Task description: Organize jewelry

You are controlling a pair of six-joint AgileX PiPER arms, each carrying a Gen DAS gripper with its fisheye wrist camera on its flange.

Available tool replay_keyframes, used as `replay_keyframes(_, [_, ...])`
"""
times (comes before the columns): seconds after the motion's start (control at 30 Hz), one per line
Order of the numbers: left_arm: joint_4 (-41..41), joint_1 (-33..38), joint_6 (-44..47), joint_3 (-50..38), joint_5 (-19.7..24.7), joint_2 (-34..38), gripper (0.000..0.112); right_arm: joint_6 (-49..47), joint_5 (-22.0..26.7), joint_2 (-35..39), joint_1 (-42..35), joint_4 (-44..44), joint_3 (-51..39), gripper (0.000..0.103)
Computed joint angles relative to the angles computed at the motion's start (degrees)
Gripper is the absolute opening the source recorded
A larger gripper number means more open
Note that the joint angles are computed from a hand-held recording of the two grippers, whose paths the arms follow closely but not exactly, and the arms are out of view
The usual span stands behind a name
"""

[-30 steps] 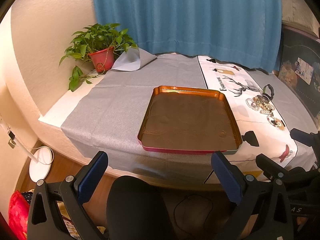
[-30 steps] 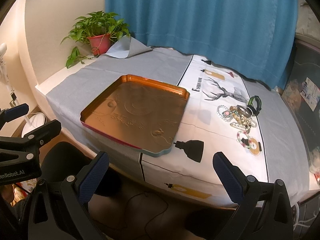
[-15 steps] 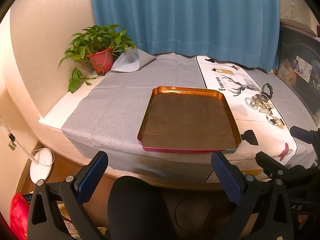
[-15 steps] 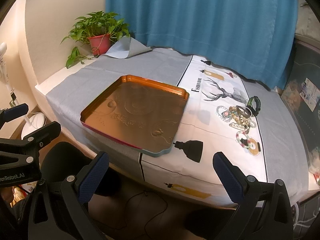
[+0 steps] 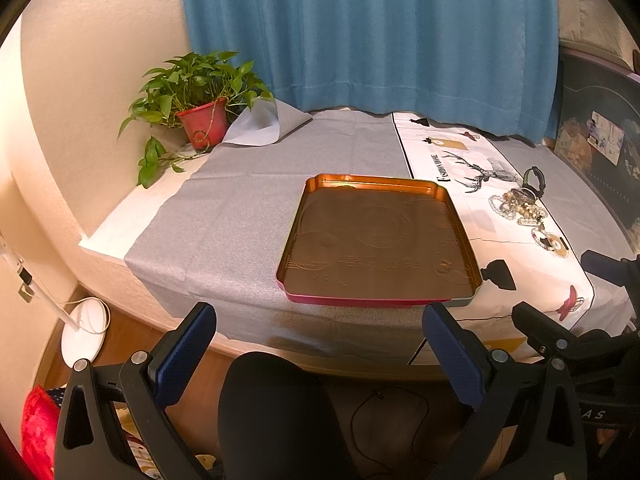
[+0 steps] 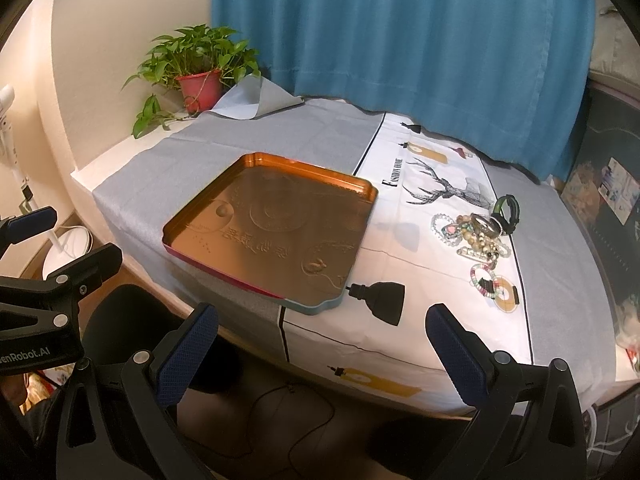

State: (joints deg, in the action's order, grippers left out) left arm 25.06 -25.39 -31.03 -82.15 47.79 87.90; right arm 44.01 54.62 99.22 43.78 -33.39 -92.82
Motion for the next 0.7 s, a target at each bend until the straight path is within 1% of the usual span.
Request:
replay_keyframes(0.3, [-0.1, 0.0, 0.2, -0.1, 0.1, 0.0, 0.103, 0.5, -0.8, -0.4, 0.0, -0.2, 1.3, 0.103])
replay_keyframes(0.5, [-0.1, -0.2, 0.0, 0.1, 0.2, -0.1, 0.103, 0.4, -0.6, 0.0, -0.1, 0.1, 0.9, 0.103])
replay_keyframes(0.53, [-0.2, -0.2, 0.1, 0.2, 0.2, -0.1, 0.103, 0.0, 0.4, -0.5, 0.0, 0.3, 0.5, 0.103])
replay_keyframes(0.7, [-2.0, -0.3, 2.0, 0.9, 0.0, 0.2, 0.103, 0.8, -0.3, -1.7, -1.0, 1.2, 3.2, 0.103])
